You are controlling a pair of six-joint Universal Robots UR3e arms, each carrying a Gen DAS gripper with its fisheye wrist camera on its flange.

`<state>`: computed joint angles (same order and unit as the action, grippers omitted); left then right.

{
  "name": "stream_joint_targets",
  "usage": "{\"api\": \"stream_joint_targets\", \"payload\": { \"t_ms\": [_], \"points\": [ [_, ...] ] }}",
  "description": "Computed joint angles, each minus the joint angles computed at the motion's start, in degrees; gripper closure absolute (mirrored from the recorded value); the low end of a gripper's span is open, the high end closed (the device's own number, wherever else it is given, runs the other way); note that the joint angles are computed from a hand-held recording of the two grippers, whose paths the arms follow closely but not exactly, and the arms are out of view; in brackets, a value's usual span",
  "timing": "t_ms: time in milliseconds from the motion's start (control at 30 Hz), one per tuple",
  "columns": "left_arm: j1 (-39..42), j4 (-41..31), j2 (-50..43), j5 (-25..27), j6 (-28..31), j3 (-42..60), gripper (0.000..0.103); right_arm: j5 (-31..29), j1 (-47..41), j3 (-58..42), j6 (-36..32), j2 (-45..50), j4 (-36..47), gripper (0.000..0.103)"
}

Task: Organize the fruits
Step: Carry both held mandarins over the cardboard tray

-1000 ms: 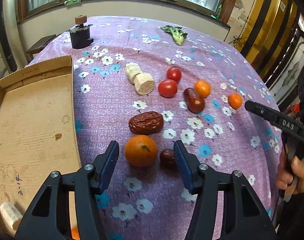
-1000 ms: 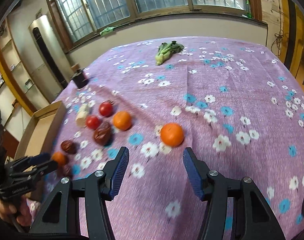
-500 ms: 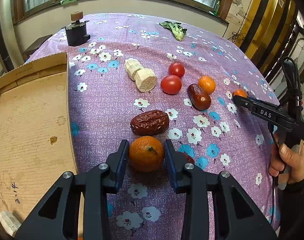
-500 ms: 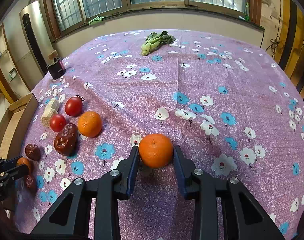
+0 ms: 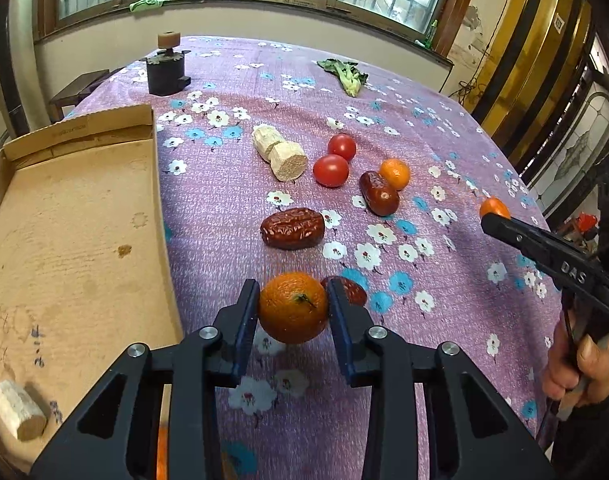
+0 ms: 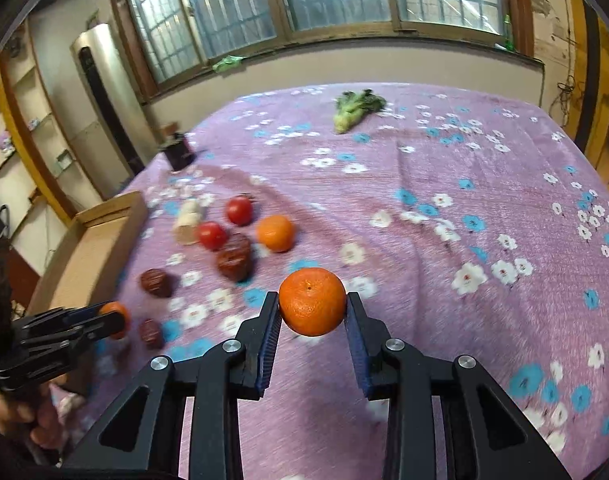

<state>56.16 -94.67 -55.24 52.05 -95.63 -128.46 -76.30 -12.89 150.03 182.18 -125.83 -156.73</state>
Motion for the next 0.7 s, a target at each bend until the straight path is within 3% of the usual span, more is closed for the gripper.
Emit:
{"api": "stream_joint_targets", "payload": {
  "t_ms": [400, 700],
  "points": [
    [13.57, -18.47, 7.5, -0.69, 14.27, 4.26, 0.071, -7.71, 19.4, -5.47, 10.09, 7.12, -5.44, 0.07],
    [18.71, -22.44, 5.92, -0.8, 18.79, 6.83, 0.071, -12.4, 28.95, -10.22, 14.12, 15.32, -9.2, 0.07]
  ]
}}
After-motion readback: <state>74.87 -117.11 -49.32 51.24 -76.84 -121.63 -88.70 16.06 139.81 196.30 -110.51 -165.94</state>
